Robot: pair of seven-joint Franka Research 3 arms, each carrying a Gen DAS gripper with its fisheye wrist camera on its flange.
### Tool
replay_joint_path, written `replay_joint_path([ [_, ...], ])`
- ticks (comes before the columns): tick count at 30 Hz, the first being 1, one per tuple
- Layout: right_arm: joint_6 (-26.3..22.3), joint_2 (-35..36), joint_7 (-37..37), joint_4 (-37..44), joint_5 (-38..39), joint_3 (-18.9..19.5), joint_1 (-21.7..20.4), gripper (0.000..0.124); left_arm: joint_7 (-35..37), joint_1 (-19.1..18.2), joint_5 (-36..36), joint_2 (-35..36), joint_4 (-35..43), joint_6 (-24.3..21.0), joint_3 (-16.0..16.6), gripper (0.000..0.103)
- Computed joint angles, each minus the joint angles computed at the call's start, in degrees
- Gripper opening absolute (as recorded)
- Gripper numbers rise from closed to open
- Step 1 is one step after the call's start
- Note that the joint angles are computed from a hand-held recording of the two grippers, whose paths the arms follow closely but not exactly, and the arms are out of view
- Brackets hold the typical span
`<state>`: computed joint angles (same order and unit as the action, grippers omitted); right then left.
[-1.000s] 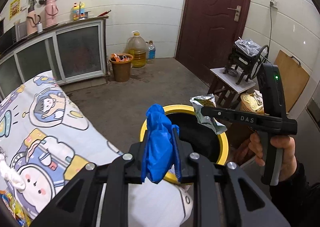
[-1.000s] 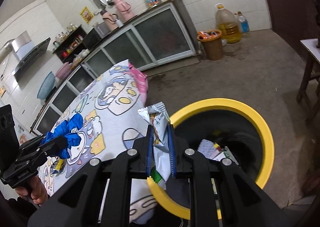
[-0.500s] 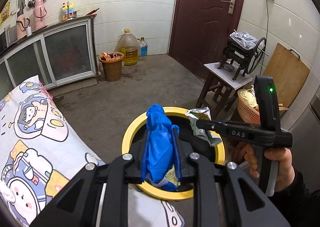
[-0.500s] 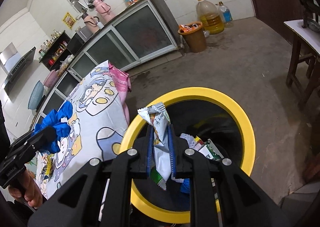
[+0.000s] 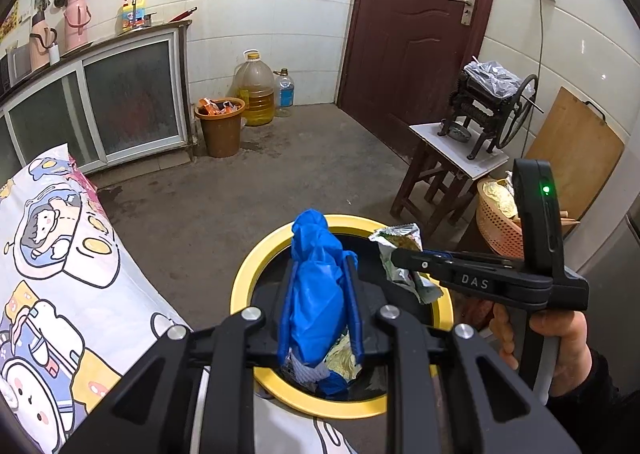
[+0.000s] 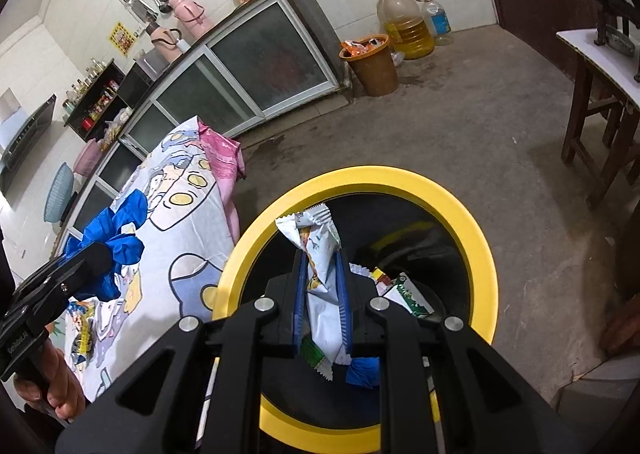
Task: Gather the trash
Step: 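Carry the glove and clear wrapper over the yellow bin and open both grippers, then grasp the yellow-blue snack bag with the left gripper while the right grasps the white tissue bundle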
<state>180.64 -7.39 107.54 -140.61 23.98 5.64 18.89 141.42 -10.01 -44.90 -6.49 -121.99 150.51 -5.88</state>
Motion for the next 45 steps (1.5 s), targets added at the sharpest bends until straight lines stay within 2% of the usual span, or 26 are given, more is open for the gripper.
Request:
replay_joint_path([
  [1,-0.26,-0.01,1.83,-0.01,-2.01,1.32,-1.66,0.016,-0.07,0.00,-0.01,-0.01,-0.07,0.12,-0.03,0.020],
  [2,-0.59,-0.02,3.46,-0.02,-3.72,2.20,-2.94,0.017,-0.10,-0.01,-0.09,0.00,-0.10,0.18,-0.03,0.025],
  [3,-1.25,-0.04,7.40,0.01,-7.69,4.42,-5.85,0.021,-0.15,-0.03,-0.38,-0.03,-0.20,0.45,-0.03,0.037],
  [4,-2.12,-0.03,9.16,0.14,-9.40,4.87,-6.76,0.031,-0.25,-0.04,-0.60,-0.08,-0.35,0.87,-0.04,0.044],
  [5,-2.40,-0.02,10.14,0.14,-9.99,4.56,-6.68,0.036,-0.50,-0.06,-0.78,-0.23,-0.63,1.70,-0.08,0.056],
  [6,-2.65,0.02,11.63,0.23,-11.25,4.69,-7.12,0.044,-0.55,-0.11,-1.22,-0.44,-0.97,2.82,-0.04,0.063],
  [8,-3.04,-0.08,13.23,0.07,-12.34,4.13,-7.02,0.045,-0.26,-0.25,-2.08,-0.67,-1.09,3.24,0.33,0.065],
  [11,-3.24,-0.61,13.89,-0.38,-12.33,3.13,-6.13,0.045,-0.44,-0.18,-3.06,-1.22,-1.50,3.84,0.82,0.082],
  [13,-3.46,-1.09,14.40,-0.52,-12.68,3.03,-6.06,0.045,-0.49,-0.22,-3.50,-1.62,-1.72,4.30,1.12,0.083],
  [15,-4.00,-1.81,17.20,-0.74,-15.58,4.54,-7.97,0.045,-1.04,-0.13,-3.67,-2.06,-1.87,4.14,1.53,0.083],
  [17,-4.16,-2.71,17.70,-0.99,-15.85,4.37,-7.63,0.045,-0.90,0.07,-5.11,-2.66,-1.76,2.12,2.58,0.083],
  [20,-4.66,-4.17,20.61,-1.28,-19.13,6.46,-9.83,0.045,-0.43,0.58,-5.87,-3.95,-2.75,2.11,3.26,0.083],
  [24,-5.00,-5.14,21.97,-0.90,-21.17,7.49,-10.28,0.045,1.05,1.27,-6.57,-7.04,-5.67,2.47,5.47,0.083],
  [27,-4.64,-4.39,20.58,0.53,-21.51,7.31,-8.62,0.048,2.76,2.03,-6.66,-10.19,-8.66,1.93,7.91,0.083],
  [30,-3.61,-2.45,15.77,2.64,-18.46,4.98,-4.08,0.054,2.72,3.91,-4.38,-14.45,-12.57,1.59,10.75,0.086],
  [32,-4.04,-0.63,15.31,5.19,-19.89,6.23,-3.94,0.054,2.57,5.31,-2.25,-17.40,-15.10,1.55,12.99,0.086],
  [33,-3.95,0.95,13.49,7.09,-19.22,5.89,-2.41,0.055,2.12,6.72,-0.19,-19.26,-16.90,2.30,13.87,0.088],
  [37,-4.55,7.52,1.15,15.54,-10.90,4.20,4.21,0.060,-1.53,12.46,8.88,-23.67,-21.63,5.74,16.56,0.089],
  [42,-10.95,17.69,-14.12,30.85,-5.15,7.43,7.38,0.060,-5.51,17.28,17.89,-24.22,-22.84,6.16,21.01,0.090],
  [45,-16.55,24.24,-15.94,41.33,-8.43,6.57,11.08,0.060,-6.95,17.78,20.00,-23.50,-22.38,4.70,24.37,0.090],
])
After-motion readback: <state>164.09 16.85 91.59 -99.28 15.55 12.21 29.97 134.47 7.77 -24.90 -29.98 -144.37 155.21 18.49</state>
